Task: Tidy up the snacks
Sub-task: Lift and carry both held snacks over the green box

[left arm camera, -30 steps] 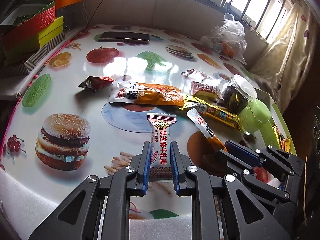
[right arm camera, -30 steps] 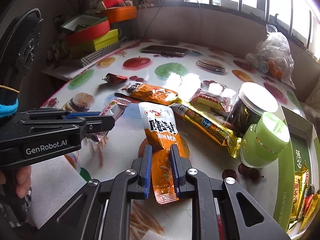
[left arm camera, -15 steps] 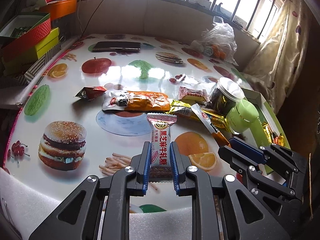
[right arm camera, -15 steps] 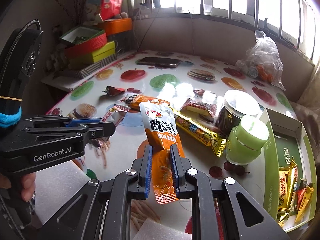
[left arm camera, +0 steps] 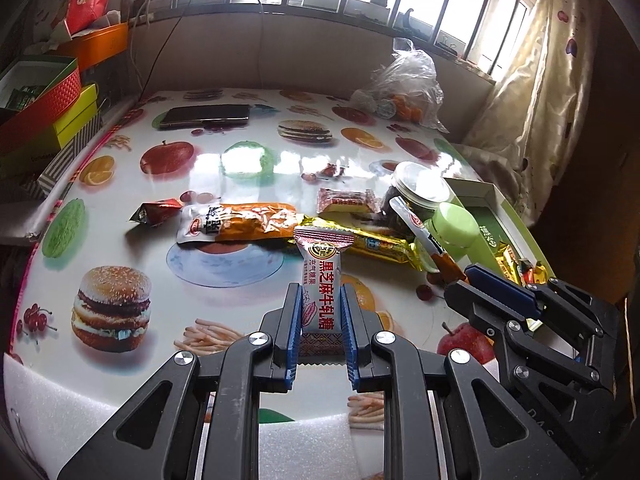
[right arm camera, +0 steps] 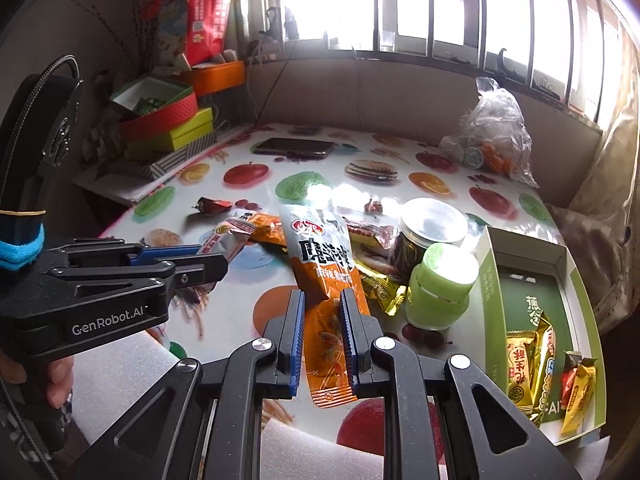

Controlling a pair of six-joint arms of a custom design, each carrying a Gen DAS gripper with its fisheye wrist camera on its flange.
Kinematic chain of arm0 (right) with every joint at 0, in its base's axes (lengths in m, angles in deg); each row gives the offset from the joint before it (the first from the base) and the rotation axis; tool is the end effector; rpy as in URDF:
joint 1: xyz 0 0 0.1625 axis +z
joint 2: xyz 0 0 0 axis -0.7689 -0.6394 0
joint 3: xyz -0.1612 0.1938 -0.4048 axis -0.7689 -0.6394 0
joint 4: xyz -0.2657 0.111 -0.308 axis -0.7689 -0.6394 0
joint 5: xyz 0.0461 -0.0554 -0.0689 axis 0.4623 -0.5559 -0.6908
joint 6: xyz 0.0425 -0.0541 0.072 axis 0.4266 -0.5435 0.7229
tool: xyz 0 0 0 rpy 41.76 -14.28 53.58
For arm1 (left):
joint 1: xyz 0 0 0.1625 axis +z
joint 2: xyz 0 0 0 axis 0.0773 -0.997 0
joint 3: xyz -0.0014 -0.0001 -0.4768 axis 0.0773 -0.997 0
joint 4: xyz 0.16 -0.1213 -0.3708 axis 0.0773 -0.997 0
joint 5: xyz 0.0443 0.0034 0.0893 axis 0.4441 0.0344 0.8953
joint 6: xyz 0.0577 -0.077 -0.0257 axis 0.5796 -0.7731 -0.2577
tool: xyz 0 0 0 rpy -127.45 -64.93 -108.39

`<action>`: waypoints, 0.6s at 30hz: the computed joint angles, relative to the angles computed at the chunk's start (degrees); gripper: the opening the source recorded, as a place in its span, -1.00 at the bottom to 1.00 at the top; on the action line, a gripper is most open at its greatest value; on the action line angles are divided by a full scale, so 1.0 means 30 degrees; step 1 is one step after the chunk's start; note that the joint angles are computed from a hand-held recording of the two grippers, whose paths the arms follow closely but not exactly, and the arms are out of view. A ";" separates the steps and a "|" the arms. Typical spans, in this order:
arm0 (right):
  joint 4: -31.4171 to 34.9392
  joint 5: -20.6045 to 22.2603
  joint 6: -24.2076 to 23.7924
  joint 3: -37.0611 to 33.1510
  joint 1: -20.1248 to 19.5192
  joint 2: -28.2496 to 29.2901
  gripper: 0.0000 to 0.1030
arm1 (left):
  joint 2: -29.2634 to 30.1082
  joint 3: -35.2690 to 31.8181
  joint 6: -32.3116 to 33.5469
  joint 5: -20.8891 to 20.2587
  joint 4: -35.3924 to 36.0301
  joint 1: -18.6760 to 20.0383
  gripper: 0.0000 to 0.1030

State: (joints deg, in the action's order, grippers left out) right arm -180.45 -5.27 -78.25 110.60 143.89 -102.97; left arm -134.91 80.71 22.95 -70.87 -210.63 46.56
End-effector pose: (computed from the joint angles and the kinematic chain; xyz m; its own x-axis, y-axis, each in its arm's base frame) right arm 0.1695 -0.6798 0.1394 -0.4781 -0.6944 0.5378 -0.8776 0.4018 -0.2613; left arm -0.2510 -0.6505 0.1437 -0.8237 -0.1776 -0.5386 0.2681 0.7150 -0.6457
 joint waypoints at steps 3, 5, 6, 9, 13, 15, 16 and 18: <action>-0.0335 0.0126 0.0046 0.0157 -0.0061 -0.0246 -0.68 | 0.0154 -0.0252 0.0344 -0.0069 -0.0089 -0.0116 -0.62; -0.0474 0.0226 0.0075 0.0254 -0.0118 -0.0433 -0.68 | 0.0264 -0.0451 0.0614 -0.0171 -0.0157 -0.0176 -0.62; -0.0585 0.0208 0.0108 0.0276 -0.0139 -0.0493 -0.68 | 0.0333 -0.0564 0.0792 -0.0227 -0.0217 -0.0210 -0.62; -0.0729 0.0193 0.0233 0.0278 -0.0215 -0.0676 -0.68 | 0.0552 -0.0904 0.1178 -0.0392 -0.0260 -0.0300 -0.62; -0.0984 0.0289 0.0376 0.0329 -0.0359 -0.0934 -0.68 | 0.0838 -0.1368 0.1548 -0.0587 -0.0140 -0.0401 -0.62; -0.1110 0.0275 0.0406 0.0368 -0.0411 -0.1048 -0.68 | 0.0955 -0.1546 0.1685 -0.0632 -0.0115 -0.0460 -0.62; -0.1203 0.0286 0.0405 0.0386 -0.0439 -0.1094 -0.68 | 0.1014 -0.1642 0.1802 -0.0691 -0.0115 -0.0487 -0.62; -0.1273 0.0286 0.0486 0.0370 -0.0481 -0.1180 -0.68 | 0.1127 -0.1831 0.1942 -0.0761 -0.0058 -0.0540 -0.62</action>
State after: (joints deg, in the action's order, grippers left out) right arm -184.27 -4.42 -76.79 111.71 142.44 -106.51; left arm -131.53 75.21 28.77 -73.15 -210.81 44.94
